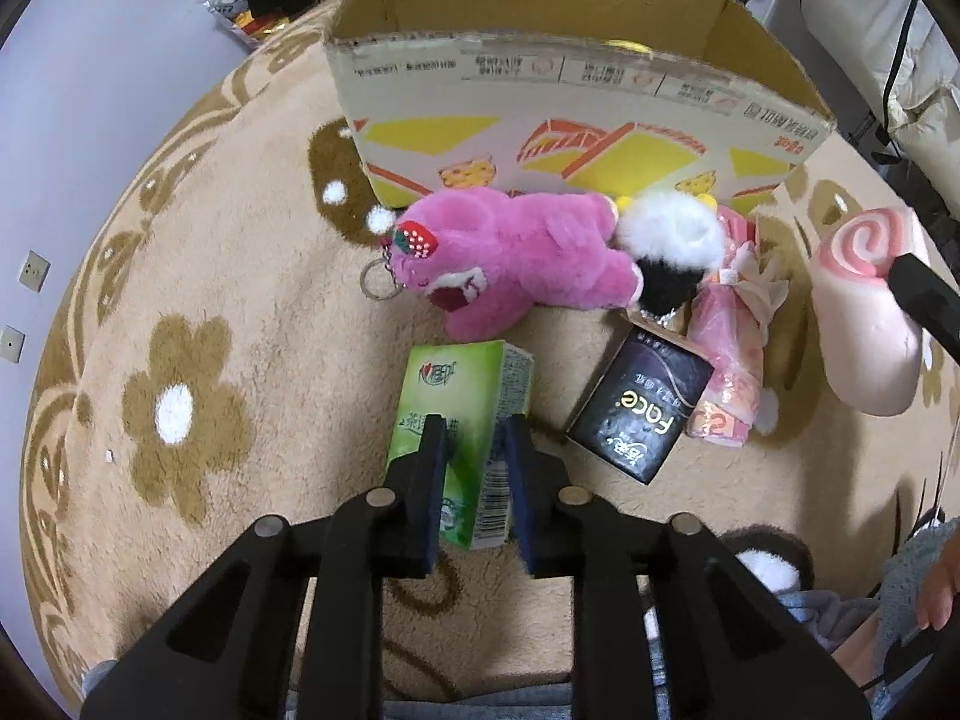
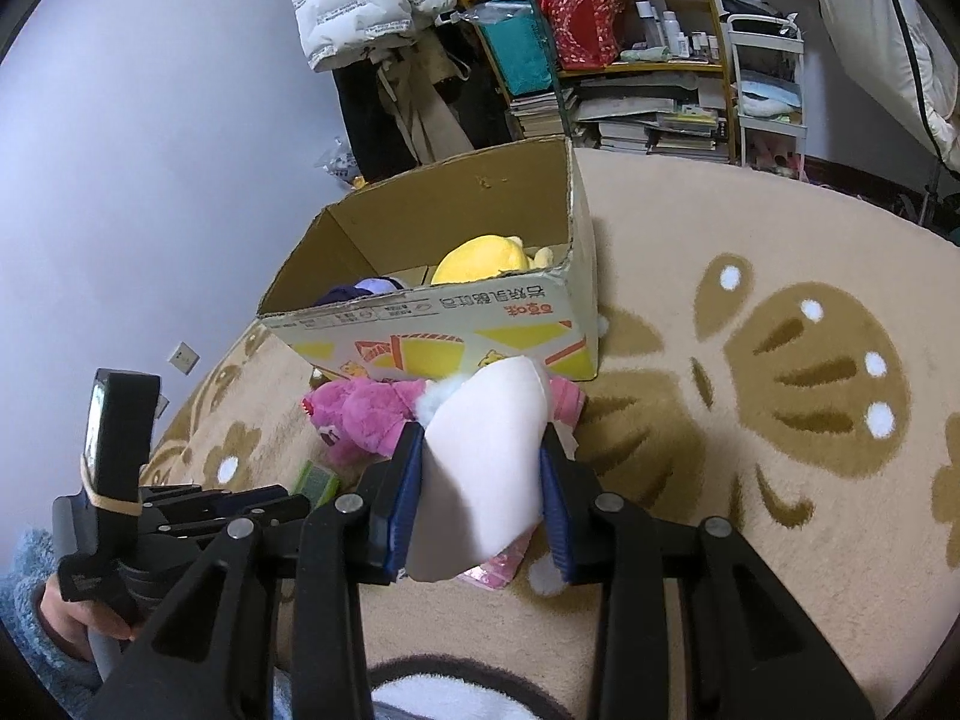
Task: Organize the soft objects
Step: 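Grasp the green tissue pack with left while right grasps the pink cushion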
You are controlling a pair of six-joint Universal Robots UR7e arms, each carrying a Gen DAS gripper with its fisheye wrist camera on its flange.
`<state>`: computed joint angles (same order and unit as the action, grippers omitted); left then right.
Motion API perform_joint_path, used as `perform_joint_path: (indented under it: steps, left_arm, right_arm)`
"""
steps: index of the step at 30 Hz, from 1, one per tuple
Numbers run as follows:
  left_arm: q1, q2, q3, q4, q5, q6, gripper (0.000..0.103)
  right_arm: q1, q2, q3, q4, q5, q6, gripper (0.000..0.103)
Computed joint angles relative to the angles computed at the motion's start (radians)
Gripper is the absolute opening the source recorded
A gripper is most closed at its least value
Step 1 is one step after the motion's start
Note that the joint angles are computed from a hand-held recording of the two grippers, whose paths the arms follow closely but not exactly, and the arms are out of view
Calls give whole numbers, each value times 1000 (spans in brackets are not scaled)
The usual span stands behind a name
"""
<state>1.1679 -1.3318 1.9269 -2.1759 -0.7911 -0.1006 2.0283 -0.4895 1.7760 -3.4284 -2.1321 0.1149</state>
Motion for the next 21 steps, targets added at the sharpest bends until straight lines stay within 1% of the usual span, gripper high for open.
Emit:
perform_joint_path:
  steps: [1,3,4,6,8,9,12,17,21]
  left_arm:
    - [3,6,-7,16,-1,-9,28]
    - [7,23,-12,39,17,-19,39]
    - [4,30,-5,31,37,-10,42]
    - [-3,49,2,27,95,-4,54]
    - [2,61,2,24,120,-5,55]
    - [6,64,0,23,118,-7,55]
    - [23,70,-19,35,88,-27,55]
    - [49,64,-41,31,40,-44,53]
    - [54,54,-41,17,39,-44,53]
  right_arm:
    - [0,0,-1,6,1,0,38]
    - [-1,0,-3,17,3,-1,38]
    - [-2,0,-3,20,6,-1,38]
    - [-2,0,-3,19,9,0,38]
    - [-2,-2,-1,19,12,3,38]
    - [-3,-2,-1,18,12,4,38]
    - [-3,0,-1,9,16,-2,38]
    - [5,8,-1,-56,35,-50,38]
    - [13,14,-3,-97,47,-83,38]
